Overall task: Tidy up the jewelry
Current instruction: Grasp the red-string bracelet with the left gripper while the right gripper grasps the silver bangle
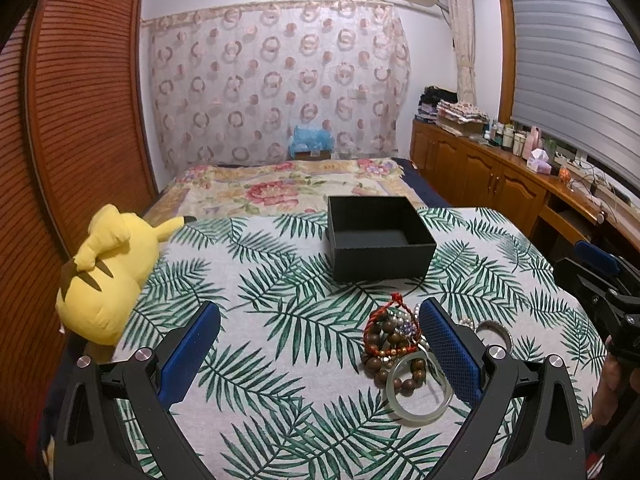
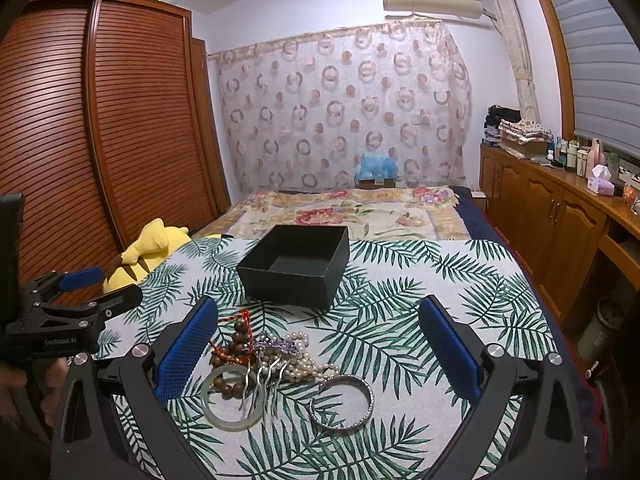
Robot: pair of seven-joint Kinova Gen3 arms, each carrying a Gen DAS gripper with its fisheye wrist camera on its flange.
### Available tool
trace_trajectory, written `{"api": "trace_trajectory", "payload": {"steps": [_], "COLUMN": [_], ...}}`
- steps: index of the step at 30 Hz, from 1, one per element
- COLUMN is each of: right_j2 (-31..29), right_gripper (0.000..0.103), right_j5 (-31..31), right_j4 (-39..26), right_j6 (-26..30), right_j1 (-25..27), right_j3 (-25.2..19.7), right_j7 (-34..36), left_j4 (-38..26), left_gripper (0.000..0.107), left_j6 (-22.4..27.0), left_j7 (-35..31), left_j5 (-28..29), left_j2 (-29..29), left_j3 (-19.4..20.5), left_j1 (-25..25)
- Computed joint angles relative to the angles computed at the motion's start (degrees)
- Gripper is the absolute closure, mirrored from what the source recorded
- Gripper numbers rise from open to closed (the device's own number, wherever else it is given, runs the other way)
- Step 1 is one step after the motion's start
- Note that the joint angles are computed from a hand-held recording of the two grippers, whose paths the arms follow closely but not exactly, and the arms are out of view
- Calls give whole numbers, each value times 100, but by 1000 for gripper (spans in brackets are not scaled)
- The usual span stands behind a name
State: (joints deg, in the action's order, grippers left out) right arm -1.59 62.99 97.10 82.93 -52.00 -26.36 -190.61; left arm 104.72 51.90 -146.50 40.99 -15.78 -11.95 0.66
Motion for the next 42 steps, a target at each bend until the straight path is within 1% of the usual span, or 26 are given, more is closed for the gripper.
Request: {"api": "trace_trajectory", "payload": {"steps": [3, 5, 12, 16, 17, 18, 20, 23, 25, 27, 29, 32, 34, 36, 37, 38, 39, 40, 42], "right_j2": [-48, -96, -132, -211, -270, -301, -278, -356, -364, -415, -435, -410, -412, -375, -388, -400, -400, -365, -350], "right_gripper": [2, 2, 2, 3, 4, 9, 13, 24, 29, 38, 42, 46, 50, 52, 53, 54, 55, 56, 59], "right_j5": [-91, -143, -328, -496, -583, -647, -769, -1079, -1262, -1520, -1691, -1888, -2034, -2130, -2207, -2321, -2387, -2400, -2463], "right_j4": [141, 331, 579, 741, 812, 851, 897, 1017, 1047, 1097, 1129, 1105, 1085, 1022, 1022, 1013, 987, 938, 900], "right_j6": [-168, -322, -532, -773, -953, -1070, -1134, -1493, -1651, -1959, -2157, -2251, -2346, -2340, -2431, -2526, -2528, -2455, -2434], "right_j1": [73, 150, 326, 486, 494, 546, 631, 782, 890, 1015, 1129, 1265, 1350, 1408, 1445, 1455, 1523, 1543, 1576], "right_j3": [59, 77, 84, 82, 160, 167, 151, 245, 264, 346, 364, 367, 396, 410, 448, 526, 498, 475, 488], "right_j7": [-90, -195, -294, -189, -111, -49, 141, 455, 655, 986, 1272, 1601, 1791, 1986, 2085, 2205, 2287, 2340, 2446], "left_j4": [-71, -21, -34, -62, -41, -4, 68, 84, 82, 96, 64, 8, -82, -213, -246, -260, -271, -275, -366], "left_gripper": [11, 11, 11, 11, 11, 11, 11, 11, 11, 11, 11, 11, 18, 31, 34, 39, 44, 47, 58], "left_j6": [202, 183, 287, 345, 323, 250, 155, 222, 291, 275, 316, 446, 581, 752, 781, 766, 731, 700, 761], "left_j7": [-86, -140, -149, -153, -175, -182, -272, -415, -548, -643, -734, -947, -993, -1009, -1023, -1022, -1011, -998, -943], "left_j5": [87, 104, 35, -18, -12, -32, -15, 82, 157, 202, 220, 332, 369, 384, 396, 396, 383, 369, 355], "left_j2": [190, 237, 409, 523, 540, 548, 583, 702, 788, 839, 902, 1018, 1123, 1271, 1321, 1351, 1376, 1392, 1477], "left_j3": [-82, -22, 163, 266, 289, 333, 373, 377, 394, 453, 492, 519, 562, 631, 678, 732, 786, 832, 898], "left_j1": [-30, -94, -260, -318, -328, -337, -324, -336, -368, -402, -433, -494, -545, -591, -610, -620, -620, -617, -611]}}
